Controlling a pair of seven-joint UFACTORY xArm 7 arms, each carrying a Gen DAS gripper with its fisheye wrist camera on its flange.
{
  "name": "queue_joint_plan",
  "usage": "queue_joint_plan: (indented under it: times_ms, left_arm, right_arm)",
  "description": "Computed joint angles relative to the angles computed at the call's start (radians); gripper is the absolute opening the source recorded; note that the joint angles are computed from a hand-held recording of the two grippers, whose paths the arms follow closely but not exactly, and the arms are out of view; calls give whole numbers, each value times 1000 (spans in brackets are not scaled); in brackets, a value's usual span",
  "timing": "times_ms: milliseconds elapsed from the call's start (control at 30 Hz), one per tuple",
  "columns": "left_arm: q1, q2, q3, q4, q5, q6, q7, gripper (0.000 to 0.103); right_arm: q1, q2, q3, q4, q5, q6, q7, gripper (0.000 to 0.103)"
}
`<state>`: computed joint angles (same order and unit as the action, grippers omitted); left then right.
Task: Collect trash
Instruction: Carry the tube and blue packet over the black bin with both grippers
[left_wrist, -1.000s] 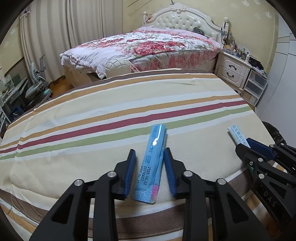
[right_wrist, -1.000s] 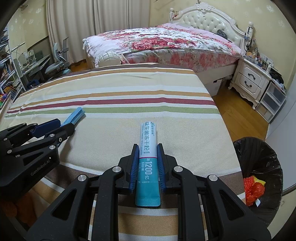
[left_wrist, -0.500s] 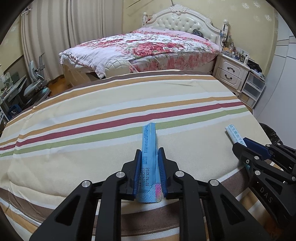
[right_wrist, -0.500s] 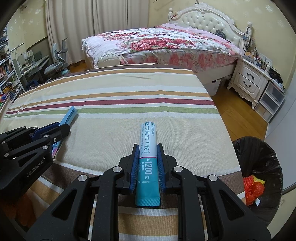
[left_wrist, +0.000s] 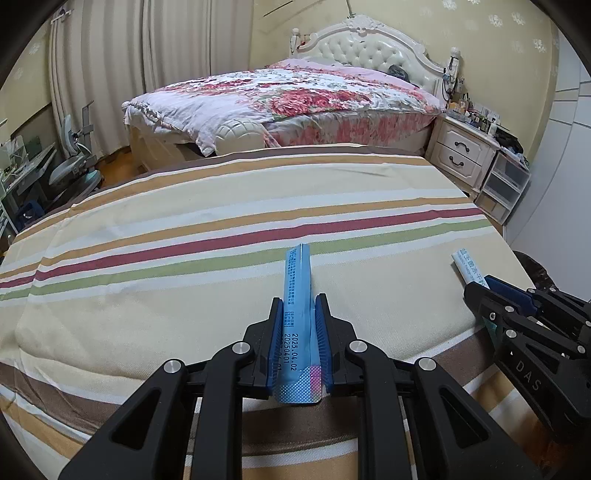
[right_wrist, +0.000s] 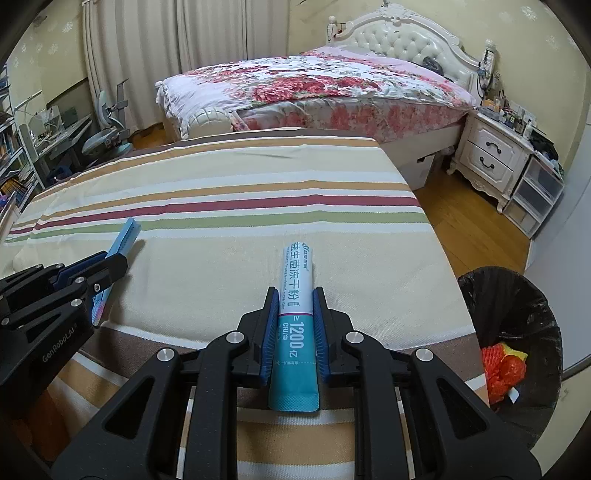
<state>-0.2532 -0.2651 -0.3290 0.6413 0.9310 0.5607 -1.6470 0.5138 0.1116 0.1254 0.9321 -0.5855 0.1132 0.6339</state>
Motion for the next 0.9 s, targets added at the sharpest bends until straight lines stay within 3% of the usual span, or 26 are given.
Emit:
queue_joint_plan:
  times_ms: [433,667,900]
  left_arm:
    - [-26,-85,-70,-47,-34,61,-69,19]
    - [-53,-109,-113,-40,-45,102,-107,19]
    - [-80,-83,-146,12,-12,147,-139,19]
  right_arm:
    - [-19,-73,17,-81,-94,-25,112,19]
    - [-102,-168,75,-178,-119,-58,147,19]
    - [-180,-293,115,-297,-46,-110,95,19]
